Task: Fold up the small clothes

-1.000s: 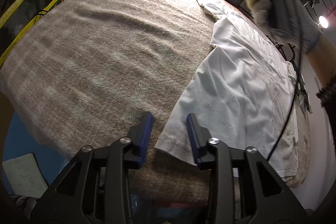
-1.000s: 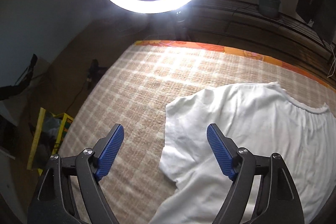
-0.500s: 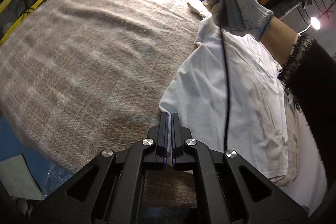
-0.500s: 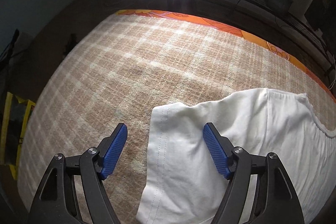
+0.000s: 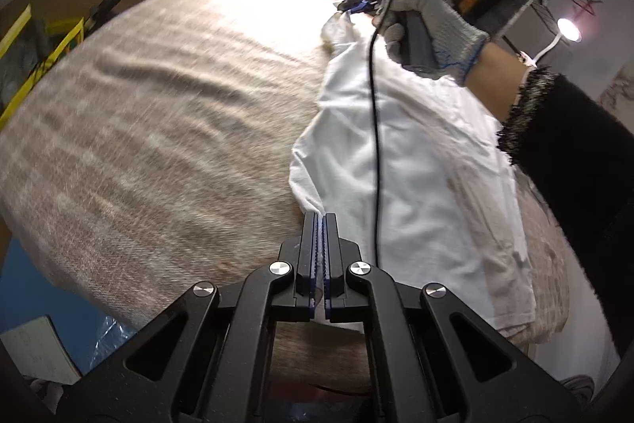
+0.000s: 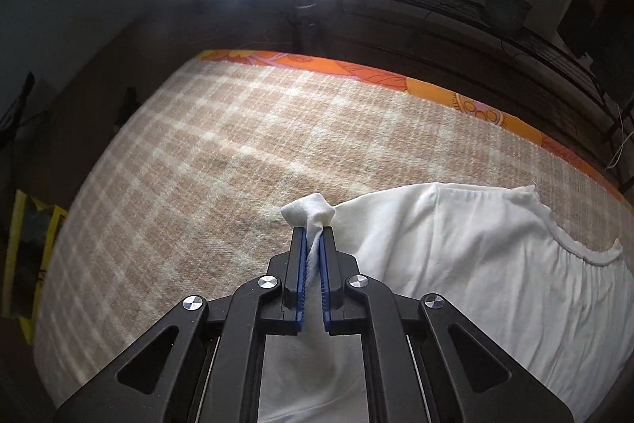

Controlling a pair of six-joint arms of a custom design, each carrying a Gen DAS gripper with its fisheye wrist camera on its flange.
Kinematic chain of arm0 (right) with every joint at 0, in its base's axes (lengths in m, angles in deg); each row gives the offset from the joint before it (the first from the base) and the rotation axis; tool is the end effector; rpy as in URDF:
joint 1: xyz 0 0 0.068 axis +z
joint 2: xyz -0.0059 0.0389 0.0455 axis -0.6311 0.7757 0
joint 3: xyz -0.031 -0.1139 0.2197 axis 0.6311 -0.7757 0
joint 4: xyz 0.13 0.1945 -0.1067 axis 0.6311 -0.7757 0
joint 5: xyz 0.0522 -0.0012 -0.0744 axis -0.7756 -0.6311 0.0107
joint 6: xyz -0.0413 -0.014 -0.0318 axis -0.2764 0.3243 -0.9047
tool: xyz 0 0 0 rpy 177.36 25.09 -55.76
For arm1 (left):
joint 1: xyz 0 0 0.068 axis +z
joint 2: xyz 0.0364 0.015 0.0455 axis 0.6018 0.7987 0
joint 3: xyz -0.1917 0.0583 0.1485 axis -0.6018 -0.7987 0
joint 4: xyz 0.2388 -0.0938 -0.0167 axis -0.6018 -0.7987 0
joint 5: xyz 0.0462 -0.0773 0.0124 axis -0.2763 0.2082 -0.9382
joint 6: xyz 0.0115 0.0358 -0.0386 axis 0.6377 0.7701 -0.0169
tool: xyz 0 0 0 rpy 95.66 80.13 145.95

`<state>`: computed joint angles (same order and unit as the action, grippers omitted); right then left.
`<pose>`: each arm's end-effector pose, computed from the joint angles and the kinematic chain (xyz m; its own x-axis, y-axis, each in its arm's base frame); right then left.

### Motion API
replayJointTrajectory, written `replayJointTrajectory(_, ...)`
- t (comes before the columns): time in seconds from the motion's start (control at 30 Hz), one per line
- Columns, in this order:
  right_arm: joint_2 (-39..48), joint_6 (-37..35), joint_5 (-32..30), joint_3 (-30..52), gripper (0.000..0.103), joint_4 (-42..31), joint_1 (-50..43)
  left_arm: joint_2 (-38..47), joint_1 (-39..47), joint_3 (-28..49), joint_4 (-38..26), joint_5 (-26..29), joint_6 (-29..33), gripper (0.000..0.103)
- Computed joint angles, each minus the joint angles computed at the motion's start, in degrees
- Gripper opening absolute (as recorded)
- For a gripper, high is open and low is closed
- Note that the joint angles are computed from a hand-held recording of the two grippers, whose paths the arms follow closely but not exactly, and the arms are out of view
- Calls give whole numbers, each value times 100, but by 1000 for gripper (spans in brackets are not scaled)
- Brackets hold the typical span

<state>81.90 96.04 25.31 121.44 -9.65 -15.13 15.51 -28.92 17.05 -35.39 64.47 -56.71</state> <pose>0.4731 0.2107 0.2039 -0.8562 -0.1872 -0.4815 -0.2584 0.9623 0.0852 0.0894 -0.1666 0.2104 -0.8191 -0.2496 -0.5164 -0.0129 0.9081 -0.4186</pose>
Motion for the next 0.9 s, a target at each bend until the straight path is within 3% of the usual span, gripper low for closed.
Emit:
replayJointTrajectory(0.27,-1975,-5,-713,-2895,5,1633,-611,644,-766,782,-62,-528,229,0)
replayJointTrajectory(0.43,-2805,-209,-1083,-4018,5,2160,-1165,1565,-1142,1432,157,-569,595,0)
replayJointTrajectory(0.57,-3132,-338,-1263,-4667,5,2411,-1755,2252,-1171,1750,521,-186,712,0)
replayJointTrajectory(0.9,-2899,-602,-815,-4889,5,2444,-2260,3323,-1207,2339,853,315,916,0)
